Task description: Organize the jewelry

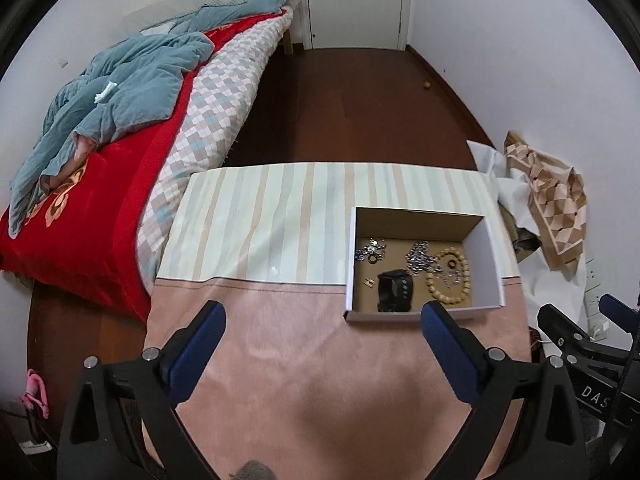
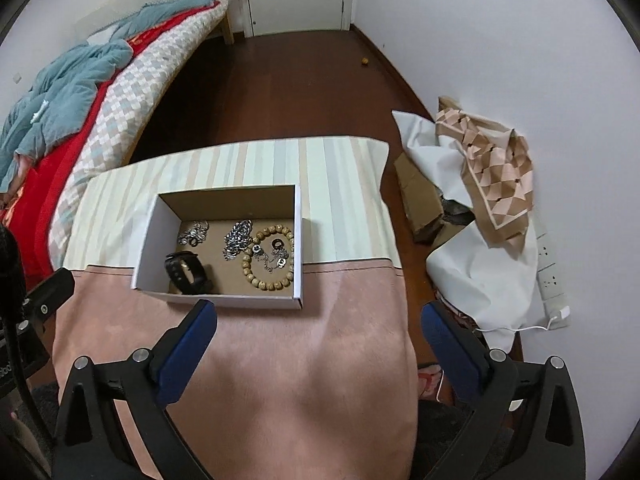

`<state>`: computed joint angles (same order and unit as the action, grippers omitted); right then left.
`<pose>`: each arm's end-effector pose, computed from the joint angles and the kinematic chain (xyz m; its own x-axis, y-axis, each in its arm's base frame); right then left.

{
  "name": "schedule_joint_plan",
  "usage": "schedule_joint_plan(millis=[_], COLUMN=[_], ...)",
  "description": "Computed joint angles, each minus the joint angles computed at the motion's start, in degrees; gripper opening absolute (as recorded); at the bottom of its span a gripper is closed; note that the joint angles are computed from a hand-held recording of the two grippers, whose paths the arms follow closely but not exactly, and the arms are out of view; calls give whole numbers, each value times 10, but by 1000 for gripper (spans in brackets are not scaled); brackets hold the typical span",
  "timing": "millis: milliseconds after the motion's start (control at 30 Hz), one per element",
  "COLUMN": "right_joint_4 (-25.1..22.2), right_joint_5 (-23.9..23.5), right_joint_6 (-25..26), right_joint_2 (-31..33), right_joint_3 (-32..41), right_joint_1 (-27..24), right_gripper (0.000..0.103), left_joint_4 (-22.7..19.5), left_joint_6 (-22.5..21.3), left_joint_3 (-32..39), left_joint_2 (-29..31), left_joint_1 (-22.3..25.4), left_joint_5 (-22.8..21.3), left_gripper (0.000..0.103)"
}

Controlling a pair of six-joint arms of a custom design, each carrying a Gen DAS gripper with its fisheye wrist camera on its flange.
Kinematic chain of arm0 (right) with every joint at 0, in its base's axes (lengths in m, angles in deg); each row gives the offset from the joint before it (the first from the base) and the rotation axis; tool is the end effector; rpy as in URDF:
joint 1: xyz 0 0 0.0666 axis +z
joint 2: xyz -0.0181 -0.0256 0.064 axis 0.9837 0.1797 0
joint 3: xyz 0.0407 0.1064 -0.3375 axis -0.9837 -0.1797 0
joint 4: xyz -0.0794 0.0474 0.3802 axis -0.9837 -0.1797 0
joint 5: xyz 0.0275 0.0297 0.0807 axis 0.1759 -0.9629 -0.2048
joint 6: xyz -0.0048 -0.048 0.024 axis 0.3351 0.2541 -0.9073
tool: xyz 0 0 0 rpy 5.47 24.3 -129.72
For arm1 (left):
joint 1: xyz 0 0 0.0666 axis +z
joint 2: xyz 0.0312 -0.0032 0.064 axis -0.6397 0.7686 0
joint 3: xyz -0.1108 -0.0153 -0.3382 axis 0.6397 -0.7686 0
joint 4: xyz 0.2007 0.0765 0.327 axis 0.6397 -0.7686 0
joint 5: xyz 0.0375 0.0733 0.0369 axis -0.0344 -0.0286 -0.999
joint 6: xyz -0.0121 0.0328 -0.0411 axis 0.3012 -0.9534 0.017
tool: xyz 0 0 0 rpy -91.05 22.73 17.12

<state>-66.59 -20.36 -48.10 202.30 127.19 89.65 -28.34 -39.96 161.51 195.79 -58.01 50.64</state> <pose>0.6311 0.1098 0.4643 -0.8790 -0.1699 -0.4455 -0.1737 0.9843 -0.0328 0.5753 -0.1792 0.4878 -0.8391 -0.2218 -0.4967 -0.2687 0.9629 0.0240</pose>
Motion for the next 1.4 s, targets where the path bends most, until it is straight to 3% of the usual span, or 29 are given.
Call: schedule_joint_plan(millis=[267, 667, 1033, 1400], right_joint_4=[40, 59, 36, 15], right_joint_5=[-6, -21, -25, -24], right_joint_6=[3, 0, 8, 13], right_joint_2=[-119, -248, -289, -276], right_joint_3=[-99, -143, -121, -101], right_joint_1=[-5, -7, -5, -5], right_gripper=[103, 103, 103, 103], left_joint_4=[2, -5, -45, -67], left_joint_6=[9, 25, 43, 48], left_joint_3=[-32, -37, -3, 18], left_joint_2=[-67, -153, -169, -155], left_joint_1=[-28, -68, -99, -95], left_joint_5=[-31, -82, -92, -91], left_gripper=[100, 100, 99, 100])
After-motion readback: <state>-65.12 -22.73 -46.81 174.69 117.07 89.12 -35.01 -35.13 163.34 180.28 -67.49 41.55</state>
